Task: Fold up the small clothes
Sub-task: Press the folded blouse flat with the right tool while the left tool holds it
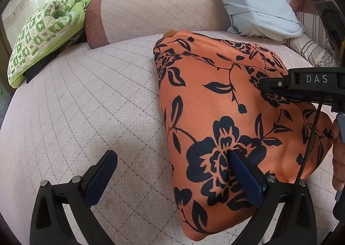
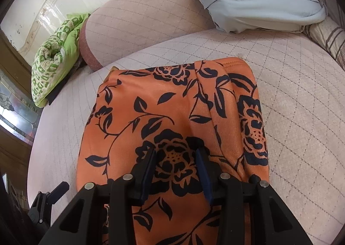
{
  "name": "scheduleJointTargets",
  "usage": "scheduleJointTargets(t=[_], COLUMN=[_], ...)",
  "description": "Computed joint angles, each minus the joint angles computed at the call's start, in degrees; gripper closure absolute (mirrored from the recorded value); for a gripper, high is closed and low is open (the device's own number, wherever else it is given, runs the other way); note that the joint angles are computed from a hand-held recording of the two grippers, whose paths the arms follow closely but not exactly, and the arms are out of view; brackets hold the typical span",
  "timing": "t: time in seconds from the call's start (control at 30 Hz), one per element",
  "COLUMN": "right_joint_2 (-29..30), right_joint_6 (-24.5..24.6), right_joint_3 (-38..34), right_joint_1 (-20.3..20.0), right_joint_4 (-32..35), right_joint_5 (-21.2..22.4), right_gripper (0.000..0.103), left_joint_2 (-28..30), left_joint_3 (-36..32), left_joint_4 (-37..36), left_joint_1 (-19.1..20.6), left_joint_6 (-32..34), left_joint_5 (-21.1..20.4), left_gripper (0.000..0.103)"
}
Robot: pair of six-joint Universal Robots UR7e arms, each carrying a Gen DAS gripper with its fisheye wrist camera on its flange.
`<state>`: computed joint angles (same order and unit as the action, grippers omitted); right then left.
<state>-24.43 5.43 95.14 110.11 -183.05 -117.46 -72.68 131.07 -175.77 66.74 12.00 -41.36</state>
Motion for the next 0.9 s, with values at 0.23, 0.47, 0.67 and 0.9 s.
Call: scheduleJointTargets(t=[0.23, 0.47, 0.67, 0.9], right_joint_2=[0.1, 0.1, 0.2, 0.2], right_joint_6=[-0.3, -0.8, -1.1, -1.2], right_joint_3=[0.3, 0.4, 0.1, 0.2], right_joint_1=[0.4, 0.4, 0.6, 0.6], right_joint_4=[-0.2, -0.2, 0.0, -0.2], right_joint_5=[-1.1, -1.0, -1.5, -1.5], right_gripper=[0.060, 0.060, 0.060, 0.060], left_joint_2=[-0.2, -0.6, -1.3, -1.2], left_joint_3=[0.3, -0.3, -1.4, -1.2], left_joint_4=[-0.5, 1.0, 4.2, 3.7], left_joint_1=[0.0, 0.8, 2.2, 2.1], left_joint_6=[0.5, -0.4, -3.0, -2.6], left_joint_5=[-0.2, -1.8, -4.5, -4.3], left_gripper=[0.000, 0.000, 0.000, 0.000])
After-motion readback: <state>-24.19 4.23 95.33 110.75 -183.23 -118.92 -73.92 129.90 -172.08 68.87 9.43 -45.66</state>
